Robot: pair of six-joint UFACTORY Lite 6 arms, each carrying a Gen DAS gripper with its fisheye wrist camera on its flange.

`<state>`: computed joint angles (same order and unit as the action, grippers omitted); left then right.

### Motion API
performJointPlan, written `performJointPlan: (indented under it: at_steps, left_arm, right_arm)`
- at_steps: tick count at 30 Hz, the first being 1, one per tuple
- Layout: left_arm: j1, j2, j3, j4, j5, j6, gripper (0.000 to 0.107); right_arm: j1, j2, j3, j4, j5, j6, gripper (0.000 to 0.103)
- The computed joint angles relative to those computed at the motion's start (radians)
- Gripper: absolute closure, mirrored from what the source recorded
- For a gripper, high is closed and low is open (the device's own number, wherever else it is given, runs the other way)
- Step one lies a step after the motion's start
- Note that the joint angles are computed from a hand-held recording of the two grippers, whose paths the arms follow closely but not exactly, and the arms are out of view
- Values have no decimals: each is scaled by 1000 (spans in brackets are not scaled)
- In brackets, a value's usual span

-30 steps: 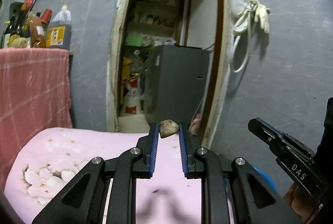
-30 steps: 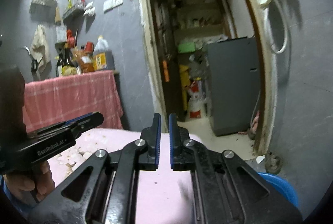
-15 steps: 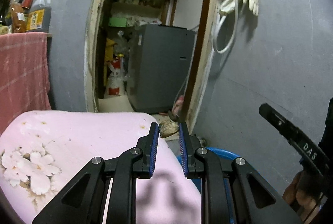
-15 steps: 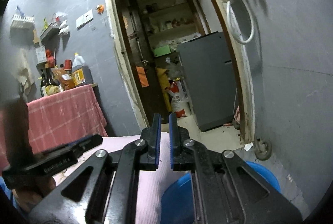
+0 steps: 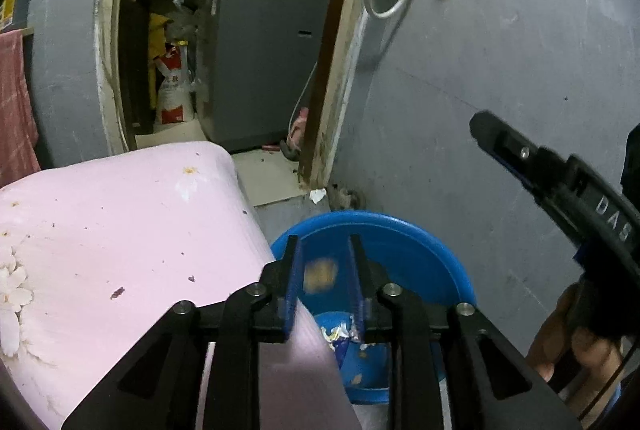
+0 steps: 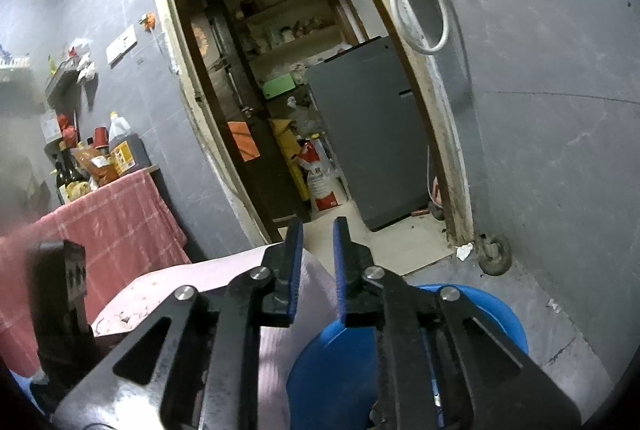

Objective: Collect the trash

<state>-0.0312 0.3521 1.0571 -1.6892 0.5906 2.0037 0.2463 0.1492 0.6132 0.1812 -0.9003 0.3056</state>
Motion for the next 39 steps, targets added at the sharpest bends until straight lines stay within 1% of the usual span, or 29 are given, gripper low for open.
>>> performJointPlan:
  at_steps: [1,2,8,11,13,14,16,17,19,20,22,23,24,25,27,29,31,34,36,39]
  left_arm:
    - [2,2,-2,1,3,2,76]
    - [4,1,-4,0,6,2,75]
    - [24,8,8,7,17,-14,74]
    - [56,-17,-19,-25,33,10,72]
    - [81,-34,-36,-54,48,25,65]
    - [94,-44,-45,-66,55,32,64]
    - [132,-73,-74,-94,79,48,55]
    - [148,-85,-85,-101,88,51,52]
    - [187,-117,-113,-120,111,57,42]
    - [208,-134,-130,-128,123,65,41]
    - [238,-171,-158,-122,134,65,41]
    - [250,-186,-168,-113,136,61,40]
    - [269,-204,-185,-103,141,64,36]
    - [276,-226,-203,-101,140,64,24]
    - [314,-267,-255,-134,165,105,15]
    - [363,-299,-314,-167,218,159,15]
    - [413,-330,-351,-144,245,161,15]
    - [495,-373,-407,-115,294,171,14]
    - [547,-413,-451,-107,321,186,9]
    - [634,-468,-519,-93,380,221,8]
  right_arm:
    - [-3,-4,-3,-3,-1,5,81]
    - [-8,-6,-3,-8,1,10,81]
    - [-4,-16,-7,3,6,-4,77]
    - [12,-38,-25,33,2,-36,72]
    - [29,-61,-47,65,-7,-69,66]
    - [39,-71,-57,80,-10,-84,64]
    - [58,-93,-80,107,-18,-111,57]
    - [70,-105,-94,123,-24,-125,55]
    - [93,-124,-115,153,-31,-144,46]
    - [108,-133,-127,171,-36,-154,44]
    - [133,-146,-148,195,-50,-168,34]
    - [154,-155,-165,218,-63,-178,31]
    - [172,-164,-181,231,-78,-180,24]
    - [181,-170,-192,237,-86,-179,18]
    - [229,-191,-230,277,-123,-186,14]
    - [276,-205,-256,324,-151,-205,9]
    - [336,-212,-287,382,-198,-220,4]
    - [406,-228,-329,444,-251,-226,0]
    - [456,-238,-360,488,-293,-224,0]
    - [546,-244,-397,577,-358,-232,0]
